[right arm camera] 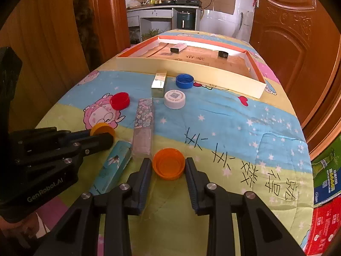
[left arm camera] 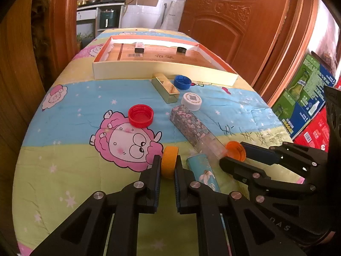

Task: Organize rigid objects
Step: 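Grasp the orange cap with the left gripper while the right gripper grasps the larger orange cap, then carry both orange caps with both grippers toward the box lid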

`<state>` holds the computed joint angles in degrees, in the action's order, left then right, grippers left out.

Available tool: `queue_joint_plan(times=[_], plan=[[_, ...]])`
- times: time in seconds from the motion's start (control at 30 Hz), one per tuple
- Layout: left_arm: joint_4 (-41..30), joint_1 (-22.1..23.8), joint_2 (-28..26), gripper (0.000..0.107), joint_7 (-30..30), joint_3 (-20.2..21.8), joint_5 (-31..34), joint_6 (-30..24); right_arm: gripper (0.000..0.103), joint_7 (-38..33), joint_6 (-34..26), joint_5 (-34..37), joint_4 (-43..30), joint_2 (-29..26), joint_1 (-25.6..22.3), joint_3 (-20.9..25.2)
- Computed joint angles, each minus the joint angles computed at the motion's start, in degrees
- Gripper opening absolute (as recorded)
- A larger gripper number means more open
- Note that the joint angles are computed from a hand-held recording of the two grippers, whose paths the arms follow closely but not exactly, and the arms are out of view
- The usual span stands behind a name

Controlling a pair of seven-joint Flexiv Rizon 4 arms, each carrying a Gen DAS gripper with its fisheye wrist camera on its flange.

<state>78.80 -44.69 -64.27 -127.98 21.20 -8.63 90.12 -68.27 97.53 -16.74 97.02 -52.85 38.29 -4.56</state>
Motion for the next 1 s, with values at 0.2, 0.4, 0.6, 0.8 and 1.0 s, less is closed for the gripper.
queue_joint_plan(times=[0.2, 0.4, 0.6, 0.8, 1.0], plan=[[0.0, -0.2, 0.0, 0.011, -0.1, 0.3, 0.1, 0.0, 0.030, 0.1, 0.0, 0.2, 0.1, 0.2, -0.9, 1.0], [0.0, -0.5, 0.1, 0.011, -0.5, 0.8, 0.2, -0.1, 0.030, 0.1, 0.4, 0.4, 0.6, 0.6, -1.2, 1.3], [0.4, -1.0, 0.6, 0.011, -1.0, 1.7, 0.4, 0.1, 0.030, -0.2, 1.2, 0.5, 0.9, 1.1, -2.0, 2.2], [-0.2, -1.7, 0.8, 0.011, -1.5, 3.1, 0.4, -0.5, 0.030, -0.6, 1.7, 0.7, 0.8, 1.6, -2.9, 3.2], [-2.0, -3.3, 0.6, 0.011, -4.6, 6.8, 1.5, -3.6, 0.030, -0.7, 1.7, 0.8, -0.1, 1.6, -3.3, 3.3]])
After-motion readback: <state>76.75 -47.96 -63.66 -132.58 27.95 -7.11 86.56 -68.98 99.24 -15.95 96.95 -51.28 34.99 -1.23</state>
